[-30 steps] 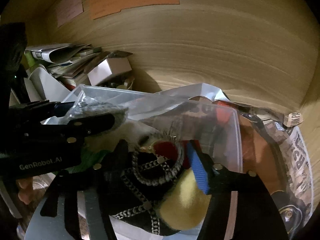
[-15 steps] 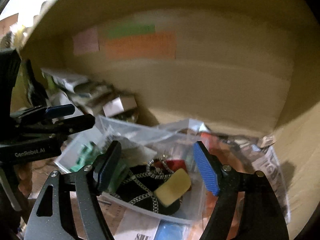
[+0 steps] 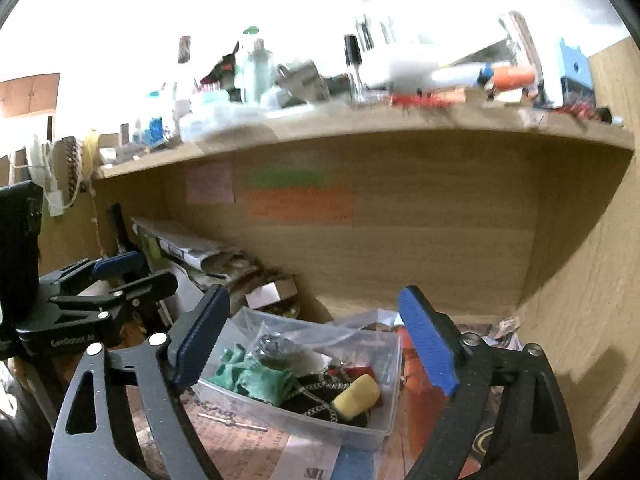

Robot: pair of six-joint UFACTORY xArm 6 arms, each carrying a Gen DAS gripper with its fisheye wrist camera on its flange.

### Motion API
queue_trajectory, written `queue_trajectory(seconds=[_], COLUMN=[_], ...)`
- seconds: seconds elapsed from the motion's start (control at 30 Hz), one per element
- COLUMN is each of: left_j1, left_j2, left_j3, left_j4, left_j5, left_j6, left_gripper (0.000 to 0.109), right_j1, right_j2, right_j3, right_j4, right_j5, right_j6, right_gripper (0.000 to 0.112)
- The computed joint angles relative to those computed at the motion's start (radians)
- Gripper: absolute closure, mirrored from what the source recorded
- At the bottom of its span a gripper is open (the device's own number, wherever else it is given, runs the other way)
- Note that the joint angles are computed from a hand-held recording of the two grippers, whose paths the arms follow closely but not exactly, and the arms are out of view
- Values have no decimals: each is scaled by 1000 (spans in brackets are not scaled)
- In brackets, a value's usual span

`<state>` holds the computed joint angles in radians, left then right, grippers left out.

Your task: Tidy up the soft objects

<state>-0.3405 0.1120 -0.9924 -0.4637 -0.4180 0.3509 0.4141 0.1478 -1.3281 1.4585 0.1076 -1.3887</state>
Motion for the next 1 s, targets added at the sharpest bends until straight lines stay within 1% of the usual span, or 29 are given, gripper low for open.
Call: queue_trajectory(seconds=[0.1,0.17,0.23,0.37,0.5,0.67,0.83,1.0], left_j1=[-13,-25,-32,-31,-41,-53,-49,-54], left_j2=[-31,-54,-60,-85,-99,-107,-114,-113], left_j3=[42,66,76,104,123,130,139,140], left_j4=[-3,-26,-37,-13,-27,-53,-35,-46], left_j5=[-39,-55,-67,-73,-93,-105,-110,-115], left_j6=[2,22,30,5,13,32,19,30], left_gripper=[14,11,8,6,6,6,6,6], right_j1=[3,8,10,16,18,23,29,32], right_j2=[-22,-35,-50,-73,-88,-95,-100,-100], right_j3=[12,19,28,47,62,69,72,72], right_j4=[58,116,170,197,224,224,238,242], right_j5=[3,-6,-10,-19,-16,-22,-28,-34], right_j6=[-53,-103,-149,-172,-192,-197,-211,-215], right_gripper=[19,10,9,9,9,9,9,9])
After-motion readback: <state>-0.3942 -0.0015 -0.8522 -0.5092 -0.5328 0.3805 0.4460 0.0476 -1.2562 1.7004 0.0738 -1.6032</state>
